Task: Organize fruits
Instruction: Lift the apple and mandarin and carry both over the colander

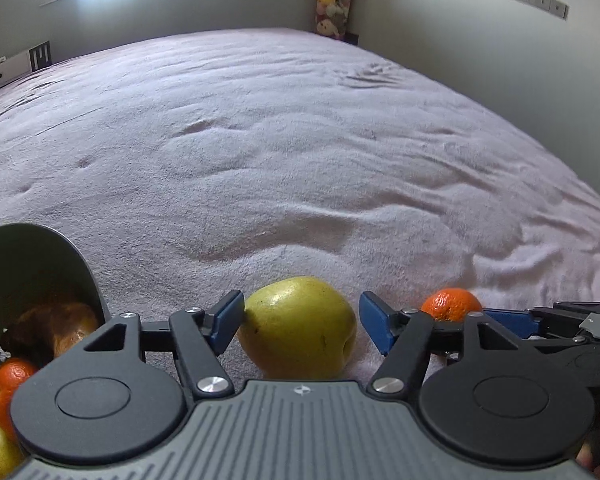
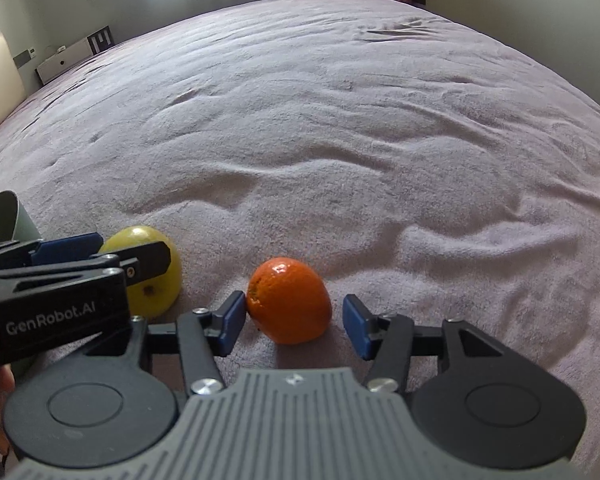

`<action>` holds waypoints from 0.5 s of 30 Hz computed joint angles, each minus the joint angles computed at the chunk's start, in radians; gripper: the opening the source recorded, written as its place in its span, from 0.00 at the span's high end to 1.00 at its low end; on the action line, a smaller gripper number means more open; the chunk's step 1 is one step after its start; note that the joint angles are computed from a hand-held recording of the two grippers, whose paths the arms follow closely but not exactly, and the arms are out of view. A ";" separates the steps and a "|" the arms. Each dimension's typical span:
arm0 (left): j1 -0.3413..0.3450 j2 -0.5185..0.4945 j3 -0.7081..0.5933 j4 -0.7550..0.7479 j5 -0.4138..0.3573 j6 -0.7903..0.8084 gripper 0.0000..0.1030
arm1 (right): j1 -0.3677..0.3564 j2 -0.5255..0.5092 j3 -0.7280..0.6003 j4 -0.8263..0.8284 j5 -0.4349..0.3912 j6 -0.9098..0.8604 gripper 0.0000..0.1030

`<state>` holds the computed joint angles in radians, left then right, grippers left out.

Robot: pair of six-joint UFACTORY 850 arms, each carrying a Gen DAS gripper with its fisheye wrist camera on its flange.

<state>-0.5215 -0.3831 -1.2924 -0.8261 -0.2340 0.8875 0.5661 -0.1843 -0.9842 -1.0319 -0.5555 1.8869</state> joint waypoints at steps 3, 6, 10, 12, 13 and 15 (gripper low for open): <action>-0.016 -0.006 -0.016 0.250 0.003 -0.231 0.24 | 0.006 -0.007 -0.004 -0.002 -0.009 0.001 0.51; -0.030 -0.019 -0.037 0.476 -0.014 -0.445 0.21 | 0.010 -0.008 -0.005 -0.002 -0.016 -0.005 0.51; -0.049 -0.044 -0.082 0.737 -0.084 -0.678 0.19 | 0.012 -0.008 -0.002 0.005 -0.015 -0.016 0.50; -0.059 -0.064 -0.118 0.835 -0.143 -0.754 0.18 | 0.015 -0.011 -0.005 0.008 -0.021 -0.026 0.49; -0.065 -0.076 -0.138 0.876 -0.174 -0.784 0.18 | 0.016 -0.015 -0.009 0.013 -0.024 -0.036 0.48; -0.075 -0.101 -0.175 0.945 -0.231 -0.833 0.18 | 0.021 -0.019 -0.014 0.017 -0.033 -0.049 0.48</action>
